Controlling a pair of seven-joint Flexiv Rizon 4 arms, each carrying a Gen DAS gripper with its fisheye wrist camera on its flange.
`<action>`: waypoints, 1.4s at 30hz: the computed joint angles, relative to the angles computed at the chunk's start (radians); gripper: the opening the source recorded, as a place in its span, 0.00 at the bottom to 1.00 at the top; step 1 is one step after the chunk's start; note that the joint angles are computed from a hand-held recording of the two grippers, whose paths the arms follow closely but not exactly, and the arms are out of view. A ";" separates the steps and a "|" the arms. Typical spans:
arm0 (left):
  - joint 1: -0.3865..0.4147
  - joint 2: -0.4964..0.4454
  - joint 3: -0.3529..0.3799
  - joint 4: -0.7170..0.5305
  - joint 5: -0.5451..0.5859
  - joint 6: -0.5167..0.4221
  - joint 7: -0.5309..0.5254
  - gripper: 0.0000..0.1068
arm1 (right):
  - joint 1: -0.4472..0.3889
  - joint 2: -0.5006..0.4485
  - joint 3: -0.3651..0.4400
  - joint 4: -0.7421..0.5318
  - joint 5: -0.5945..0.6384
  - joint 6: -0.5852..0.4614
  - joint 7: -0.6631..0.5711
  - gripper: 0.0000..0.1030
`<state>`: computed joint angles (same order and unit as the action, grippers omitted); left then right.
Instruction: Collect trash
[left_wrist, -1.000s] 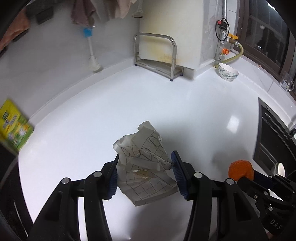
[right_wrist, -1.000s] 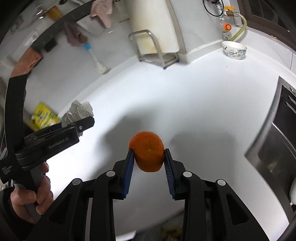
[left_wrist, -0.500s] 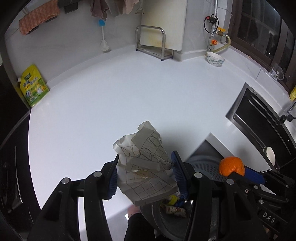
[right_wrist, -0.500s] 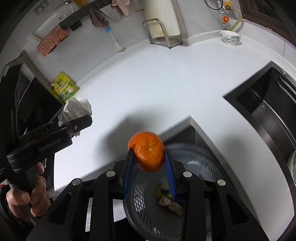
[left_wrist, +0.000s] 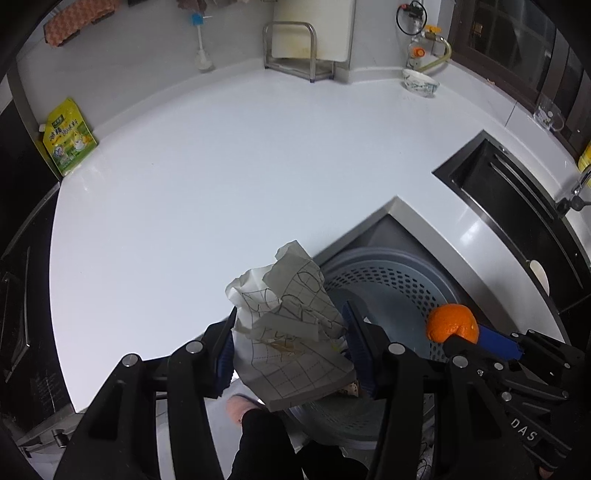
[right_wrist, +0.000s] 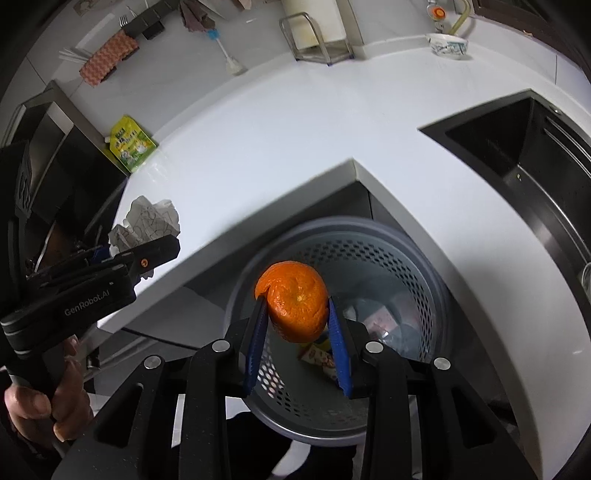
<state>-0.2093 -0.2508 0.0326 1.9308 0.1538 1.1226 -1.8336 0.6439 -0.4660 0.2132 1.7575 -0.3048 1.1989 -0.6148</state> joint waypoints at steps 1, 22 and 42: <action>0.005 -0.005 -0.008 0.004 -0.015 0.001 0.014 0.49 | -0.004 -0.006 0.005 0.000 0.009 0.000 -0.001 0.31; 0.003 -0.035 -0.004 0.009 -0.080 -0.002 0.068 0.73 | 0.006 -0.013 -0.017 0.008 -0.001 -0.015 0.080 0.54; -0.002 0.054 -0.001 0.010 0.022 -0.026 -0.054 0.84 | -0.003 0.064 -0.002 0.044 -0.029 -0.040 0.096 0.58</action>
